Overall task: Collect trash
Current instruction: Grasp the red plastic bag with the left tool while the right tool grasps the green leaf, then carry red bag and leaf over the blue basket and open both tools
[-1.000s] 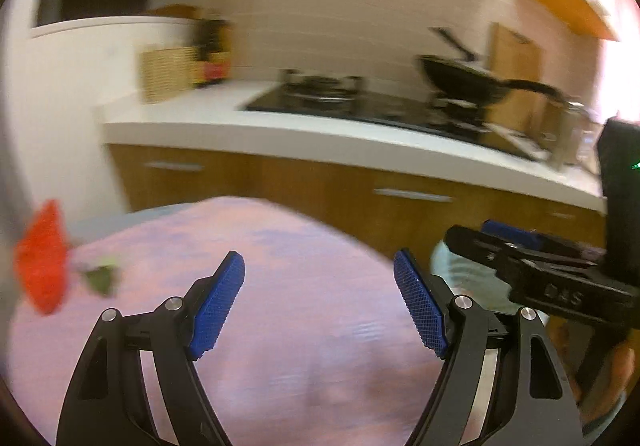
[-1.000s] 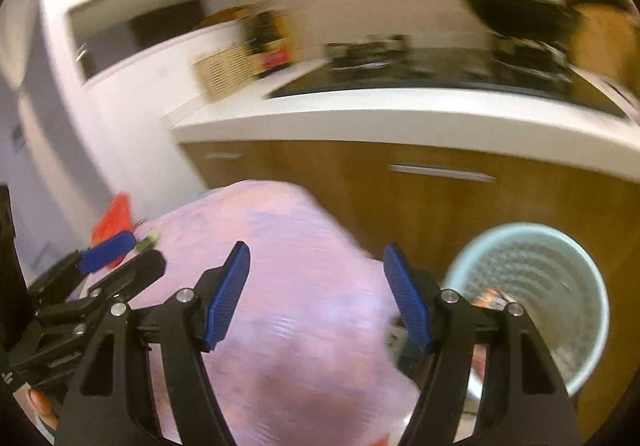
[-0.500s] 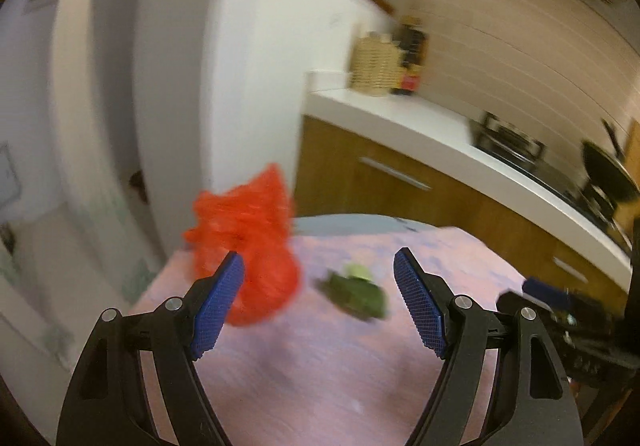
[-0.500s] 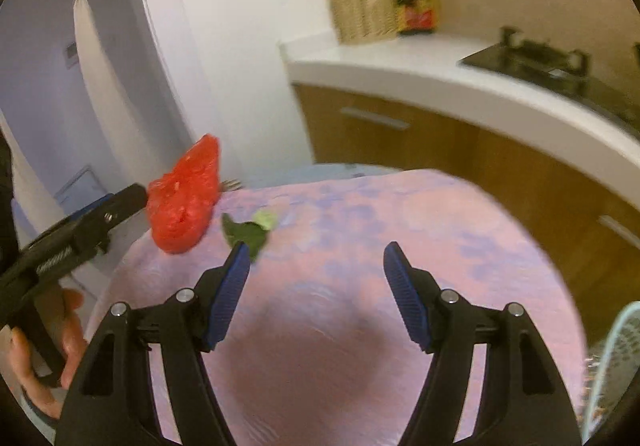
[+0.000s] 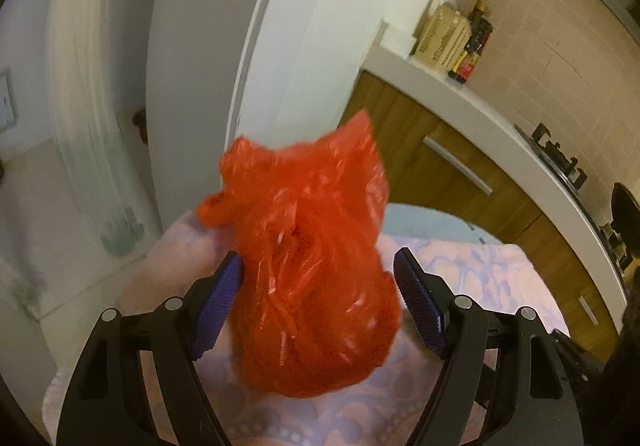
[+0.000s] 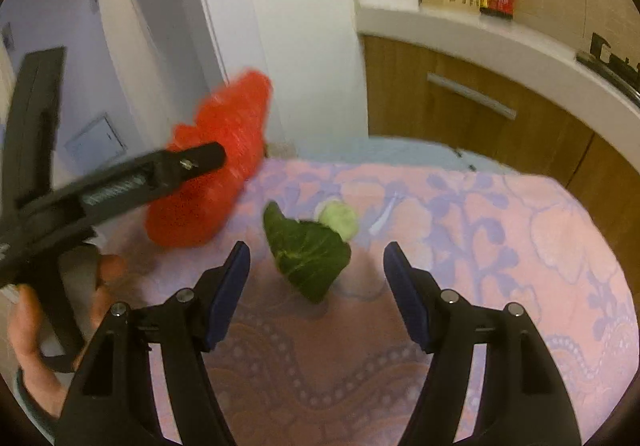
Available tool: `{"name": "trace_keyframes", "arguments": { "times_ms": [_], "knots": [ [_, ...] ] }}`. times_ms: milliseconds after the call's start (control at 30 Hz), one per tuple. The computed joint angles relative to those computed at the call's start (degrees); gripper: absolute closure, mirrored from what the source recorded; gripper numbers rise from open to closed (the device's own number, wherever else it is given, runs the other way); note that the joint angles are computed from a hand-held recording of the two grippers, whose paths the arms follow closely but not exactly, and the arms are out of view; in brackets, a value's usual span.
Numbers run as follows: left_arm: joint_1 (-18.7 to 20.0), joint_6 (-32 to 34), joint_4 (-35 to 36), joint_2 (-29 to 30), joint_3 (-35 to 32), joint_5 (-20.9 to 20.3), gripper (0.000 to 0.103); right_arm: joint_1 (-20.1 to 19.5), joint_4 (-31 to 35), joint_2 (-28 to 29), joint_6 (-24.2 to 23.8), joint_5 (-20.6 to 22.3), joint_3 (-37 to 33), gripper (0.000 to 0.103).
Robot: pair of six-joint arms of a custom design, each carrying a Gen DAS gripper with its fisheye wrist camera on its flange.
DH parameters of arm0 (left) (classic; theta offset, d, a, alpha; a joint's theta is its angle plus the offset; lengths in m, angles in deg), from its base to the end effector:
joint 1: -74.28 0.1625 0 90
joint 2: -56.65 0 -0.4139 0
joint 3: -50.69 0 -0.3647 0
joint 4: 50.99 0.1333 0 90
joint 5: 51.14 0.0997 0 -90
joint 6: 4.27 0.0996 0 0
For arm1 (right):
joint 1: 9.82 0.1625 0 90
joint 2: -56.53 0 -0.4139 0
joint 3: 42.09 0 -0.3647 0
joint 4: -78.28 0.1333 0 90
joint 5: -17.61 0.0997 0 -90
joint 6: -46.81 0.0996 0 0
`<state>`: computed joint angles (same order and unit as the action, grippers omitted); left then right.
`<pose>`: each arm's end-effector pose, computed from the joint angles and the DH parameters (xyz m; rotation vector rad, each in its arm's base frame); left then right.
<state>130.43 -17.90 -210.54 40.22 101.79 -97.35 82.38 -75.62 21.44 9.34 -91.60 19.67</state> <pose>-0.2887 -0.7935 0.0701 0.1259 2.4727 -1.1038 0.1312 -0.7964 0.2222 0.7283 -2.4474 0.6876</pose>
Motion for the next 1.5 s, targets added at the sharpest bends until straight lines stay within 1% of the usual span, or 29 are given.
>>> {"name": "trace_keyframes", "arguments": {
  "times_ms": [67,133,167,200,233,267,300,333,367,400,467,533,600,633,700,800,900,1033,1133,1267,1300,1367,1400,1500],
  "knots": [
    [0.90,-3.10,4.66,-0.03,-1.35,-2.36,0.029,0.20,1.95,1.45,1.01,-1.87,-2.53,0.038],
    [1.00,-2.82,5.41,0.70,-2.73,-1.89,0.031,0.08,5.62,2.17,2.11,-2.24,-4.58,0.047],
    [0.93,-2.38,5.47,0.79,-2.72,-1.80,0.035,0.04,5.86,2.17,2.09,-1.97,-4.65,0.051],
    [0.73,-2.41,6.72,1.15,-3.33,-0.94,0.038,-0.03,6.04,1.95,1.73,-1.34,-4.35,0.058],
    [0.57,-2.01,6.73,1.47,-3.58,-0.11,0.041,-0.03,6.42,1.80,1.25,-1.12,-4.09,0.064],
    [0.43,-1.07,5.91,1.44,-3.23,-0.46,0.053,0.13,5.63,1.57,0.16,-1.24,-3.24,0.071],
    [0.37,-0.48,5.72,1.43,-3.10,-0.81,0.055,0.25,4.47,1.33,-0.63,-1.36,-2.38,0.077],
    [0.19,-0.02,5.59,1.86,-3.52,0.04,0.058,0.37,2.86,0.84,-1.94,-1.13,-0.95,0.081],
    [-0.03,0.61,5.08,2.05,-3.52,0.66,0.061,0.37,1.84,0.47,-2.62,-0.81,-0.04,0.089],
    [-0.38,1.67,4.16,2.25,-3.34,1.54,0.063,0.40,0.61,0.09,-3.18,-0.51,0.96,0.093],
    [-0.69,2.97,3.20,2.72,-3.63,2.76,0.064,0.24,0.05,-0.69,-3.51,0.04,2.01,0.095],
    [-1.12,4.48,1.49,2.89,-3.22,3.54,0.065,-0.06,0.17,-1.36,-2.82,0.85,2.56,0.095],
    [-1.31,5.49,-0.06,2.73,-2.45,3.35,0.066,-0.72,0.68,-2.75,-1.94,3.50,3.58,0.096],
    [-1.50,6.38,-1.56,2.72,-2.01,3.33,0.066,-1.31,0.95,-3.97,-1.65,6.07,4.53,0.096],
    [-1.72,7.22,-3.21,2.69,-1.51,2.97,0.066,-1.75,1.02,-5.39,-1.28,7.96,5.53,0.096],
    [-2.12,6.82,-3.21,2.28,-0.87,0.96,0.066,-1.80,0.78,-7.33,-0.77,8.49,7.23,0.096],
    [-3.52,8.95,-3.33,2.22,-0.37,0.35,0.066,-2.44,-0.23,-10.95,-0.76,8.99,10.87,0.097],
    [-6.15,11.78,-4.60,1.99,1.62,-1.15,0.066,-3.44,-4.56,-17.33,-1.86,10.03,18.68,0.097],
    [-7.95,12.46,-4.65,2.50,2.33,-2.89,0.066,-4.29,-10.04,-22.38,-3.67,10.64,25.27,0.097],
    [-10.58,13.03,-5.30,3.68,3.09,-4.87,0.065,-6.06,-18.26,-29.46,-4.07,13.56,33.89,0.097],
    [-11.10,13.41,-5.39,4.13,2.90,-4.89,0.065,-6.41,-19.62,-30.53,-3.99,14.10,34.98,0.097],
    [-12.78,15.43,-6.30,5.43,2.80,-3.49,0.065,-7.31,-23.10,-33.86,-3.88,15.00,38.47,0.097],
    [-13.33,15.71,-6.44,5.84,2.80,-3.70,0.065,-7.79,-24.21,-35.32,-3.77,15.39,39.75,0.097],
    [-14.79,14.86,-6.90,6.43,3.74,-6.22,0.065,-9.47,-25.63,-38.34,-3.18,16.25,41.77,0.097]
  ]
}}
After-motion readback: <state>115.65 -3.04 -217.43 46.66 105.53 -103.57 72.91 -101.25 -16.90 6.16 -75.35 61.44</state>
